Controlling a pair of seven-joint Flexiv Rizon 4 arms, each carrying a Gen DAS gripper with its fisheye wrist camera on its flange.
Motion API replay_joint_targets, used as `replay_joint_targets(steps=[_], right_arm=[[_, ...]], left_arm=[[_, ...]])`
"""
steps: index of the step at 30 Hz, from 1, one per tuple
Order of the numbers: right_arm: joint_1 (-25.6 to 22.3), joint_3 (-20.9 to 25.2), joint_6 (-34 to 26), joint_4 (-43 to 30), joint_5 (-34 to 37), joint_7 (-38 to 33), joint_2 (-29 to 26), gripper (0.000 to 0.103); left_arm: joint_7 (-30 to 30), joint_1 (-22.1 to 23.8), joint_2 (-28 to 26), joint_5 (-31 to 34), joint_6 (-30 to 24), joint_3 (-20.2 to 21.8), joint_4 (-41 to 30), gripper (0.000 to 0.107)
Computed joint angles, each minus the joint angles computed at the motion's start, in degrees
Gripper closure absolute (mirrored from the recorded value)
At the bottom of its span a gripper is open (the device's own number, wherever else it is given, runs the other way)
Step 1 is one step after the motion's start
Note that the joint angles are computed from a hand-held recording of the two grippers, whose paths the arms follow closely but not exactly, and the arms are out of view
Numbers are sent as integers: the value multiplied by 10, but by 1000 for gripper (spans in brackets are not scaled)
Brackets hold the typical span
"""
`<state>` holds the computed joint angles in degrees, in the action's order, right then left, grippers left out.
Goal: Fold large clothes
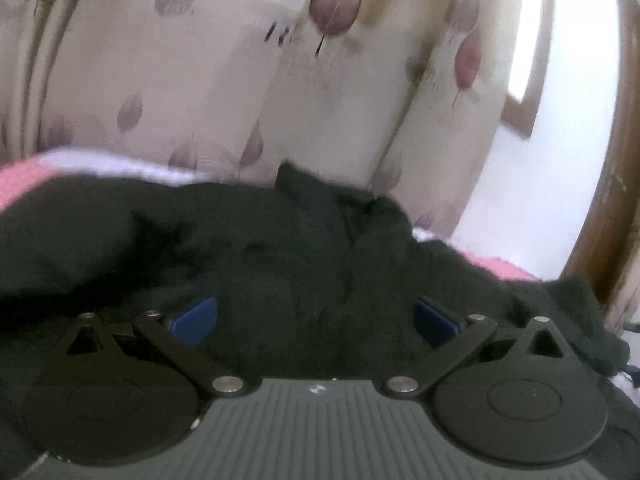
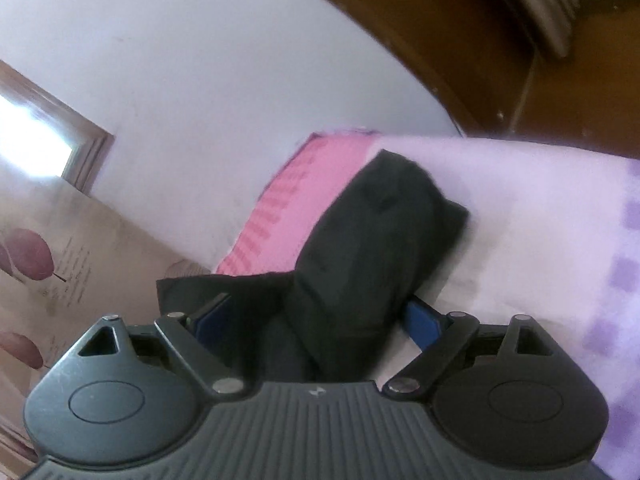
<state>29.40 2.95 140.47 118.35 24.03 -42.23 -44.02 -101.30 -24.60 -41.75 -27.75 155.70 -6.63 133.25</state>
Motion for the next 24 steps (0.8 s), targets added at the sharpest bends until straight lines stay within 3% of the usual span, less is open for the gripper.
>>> replay_joint_targets(steps=[3,4,5,7,9,11,13,16,20,24], right_arm=[[37,-37,-28,-26,16,-53,-9,12],[45,-46,-39,-33,19,-70,-11,18],[41,-42,-49,-41,17,-83,-12,47],[-6,-11,-84,-51,-39,-50,-18,89],[-24,-9,-79,-53,-65,-16,-25,90],[-4,-35,-97,-62,-10,-27,-16,92],[-26,-20,-66,-65,7,15,-14,93],[-7,-45,-52,-76,69,24,8,93],[26,-72,-22,-111,114,-27,42,93],[69,-99,-45,-175,125,-144,69,93]], left_arm=[[-39,31,4,26,-37,-13,6,4],[-60,42,1,46,-33,-14,8,4],[-76,49,-2,59,-29,-14,8,4],[-94,54,-5,73,-25,-11,8,4],[-98,53,-3,75,-31,-8,7,4],[-101,52,-2,76,-35,-5,8,4],[-109,55,-1,84,-34,-5,8,4],[-131,68,-8,107,-20,-5,8,4],[-158,83,-17,133,2,-7,7,4],[-175,92,-26,149,23,-9,7,4]])
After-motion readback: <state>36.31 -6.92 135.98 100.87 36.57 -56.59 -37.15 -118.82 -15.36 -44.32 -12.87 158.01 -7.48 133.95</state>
